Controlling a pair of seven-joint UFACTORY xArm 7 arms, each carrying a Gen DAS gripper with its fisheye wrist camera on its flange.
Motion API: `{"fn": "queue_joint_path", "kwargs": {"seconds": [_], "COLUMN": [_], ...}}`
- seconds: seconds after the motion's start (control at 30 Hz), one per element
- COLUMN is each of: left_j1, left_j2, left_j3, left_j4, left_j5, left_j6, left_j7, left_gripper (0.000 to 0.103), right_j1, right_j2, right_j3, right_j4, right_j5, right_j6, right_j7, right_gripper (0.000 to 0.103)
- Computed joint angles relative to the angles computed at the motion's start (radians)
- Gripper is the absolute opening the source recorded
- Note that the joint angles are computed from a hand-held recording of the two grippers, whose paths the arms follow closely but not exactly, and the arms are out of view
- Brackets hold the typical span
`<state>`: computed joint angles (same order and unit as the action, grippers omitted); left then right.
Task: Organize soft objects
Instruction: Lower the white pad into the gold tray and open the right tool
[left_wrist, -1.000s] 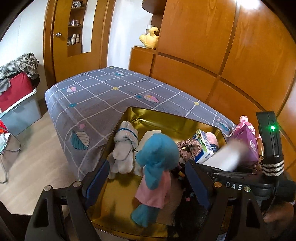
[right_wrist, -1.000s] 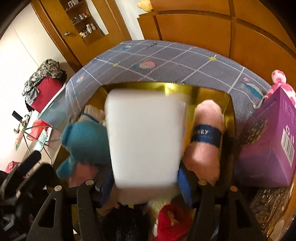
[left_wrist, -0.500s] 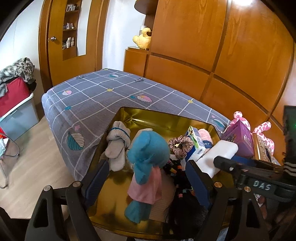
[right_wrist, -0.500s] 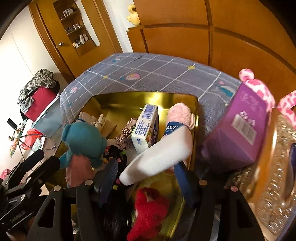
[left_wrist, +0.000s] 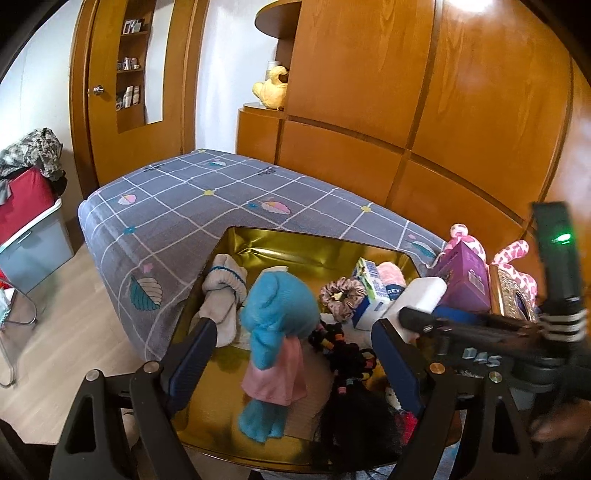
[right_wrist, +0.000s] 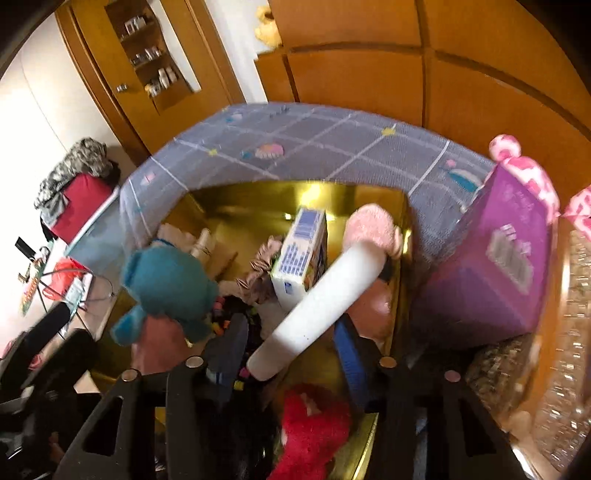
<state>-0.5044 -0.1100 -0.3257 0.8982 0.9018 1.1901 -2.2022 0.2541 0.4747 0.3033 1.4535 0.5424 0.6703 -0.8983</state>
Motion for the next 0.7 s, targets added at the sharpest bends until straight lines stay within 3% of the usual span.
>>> {"fn": "queue_joint_path", "kwargs": {"seconds": [0.13,0.37,0.53,0.7], "left_j1": [-0.002,-0.026,-0.063,-0.103], "left_j2": [0.021,0.095,0.172,0.237], "left_j3": [0.002,0.018,0.038,0.069], "left_j4": [0.022,0.11,0.2,0.277], "left_j5": [0.016,0.054,0.083,0.105], "left_j6": [-0.008,-0.008,0.003,-0.008], "left_j7": [0.015,0.068,0.121,0.166], "left_gripper": [0.086,0.091,0.097,0.101], "right_j1": [-0.042,-0.078,-0.092,-0.106], "right_j2": [-0.069,-0.213,-0.254,-0.263], "right_j3": [0.011,0.01,-0.008,-0.039], "right_j4": [-0.063,-0.252,-0.316,-0.343], "right_j5": [0.067,0.234,0.36,0.38], "right_j6": [-0.042,-0.274,-0.391,-0.436], "right_j7": [-0.069,-0.23,-0.27,-0.229], "right_gripper": [0.056,0.057,0.057,0.057]}}
